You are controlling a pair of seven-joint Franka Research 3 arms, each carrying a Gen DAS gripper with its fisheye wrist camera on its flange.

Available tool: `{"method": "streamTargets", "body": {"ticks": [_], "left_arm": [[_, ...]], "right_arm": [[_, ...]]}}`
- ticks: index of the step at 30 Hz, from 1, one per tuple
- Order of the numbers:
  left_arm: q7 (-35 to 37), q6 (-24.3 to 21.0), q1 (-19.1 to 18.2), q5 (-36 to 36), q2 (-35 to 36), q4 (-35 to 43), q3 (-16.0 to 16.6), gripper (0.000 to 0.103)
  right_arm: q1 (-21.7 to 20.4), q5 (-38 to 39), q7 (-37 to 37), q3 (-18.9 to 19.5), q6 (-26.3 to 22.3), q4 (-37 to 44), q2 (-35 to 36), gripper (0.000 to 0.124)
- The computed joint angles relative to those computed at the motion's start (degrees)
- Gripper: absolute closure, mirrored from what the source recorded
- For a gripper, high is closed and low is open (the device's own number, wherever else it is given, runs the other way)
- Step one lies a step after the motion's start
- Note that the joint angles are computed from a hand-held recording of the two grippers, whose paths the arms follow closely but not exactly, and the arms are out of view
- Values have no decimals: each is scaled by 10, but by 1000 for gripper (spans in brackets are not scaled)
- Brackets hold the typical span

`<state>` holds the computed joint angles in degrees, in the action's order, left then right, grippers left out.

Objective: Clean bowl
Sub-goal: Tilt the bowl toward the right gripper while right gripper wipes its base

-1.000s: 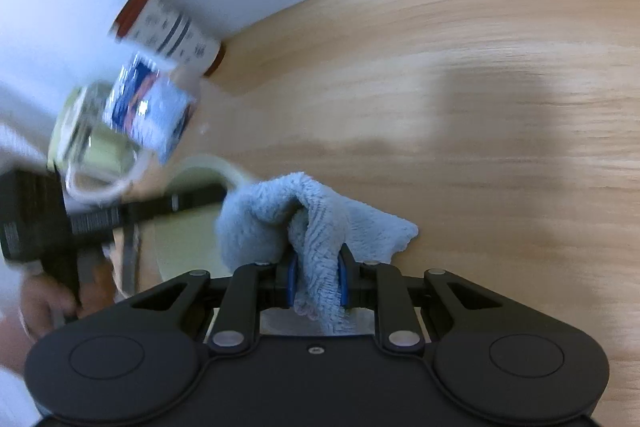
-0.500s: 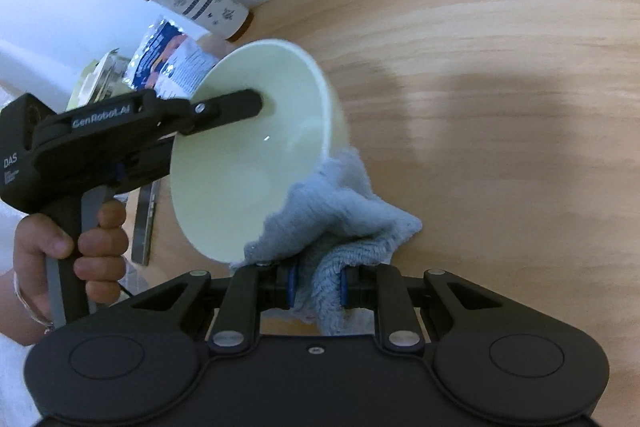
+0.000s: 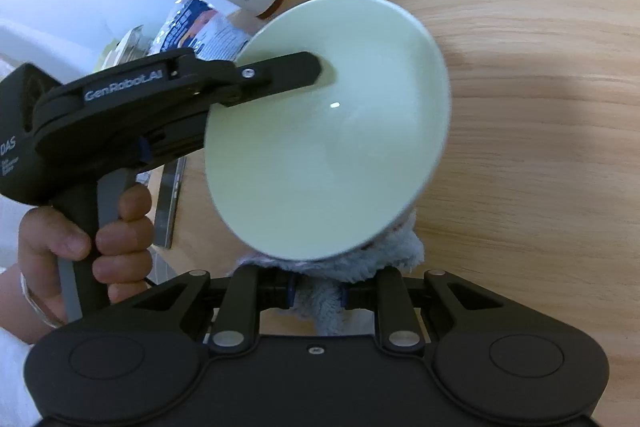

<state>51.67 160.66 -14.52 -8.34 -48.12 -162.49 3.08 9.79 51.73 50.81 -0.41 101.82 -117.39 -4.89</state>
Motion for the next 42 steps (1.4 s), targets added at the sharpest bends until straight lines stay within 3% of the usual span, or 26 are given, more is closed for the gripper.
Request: {"method": "streamTargets", "body": {"ticks": [3,10,15,24,32,42], "left_arm": [[11,-23,10,26,-3,7,-19,86],[38,-22,-14,18,0,12,-4,86],[35,-41,-8,12,1,15,-11,86],[24,-46,0,6,-1,8,-13,86],[36,-56,-7,3,16,18,-12,86],[68,-64,-17,-15,36,29,-7,85]], "right_arm": [[-4,10,7,-3,15,-6,-5,101],[-6,-43,-20,-2,41,3,-9,101],[-8,-59,-23,-4,61,3,-6,101],[-19,-33,37,-8,81,21,19,101],[-44,49,160,-15,86,22,61,101],[-47,75,170,0,80,49,86,101]]}}
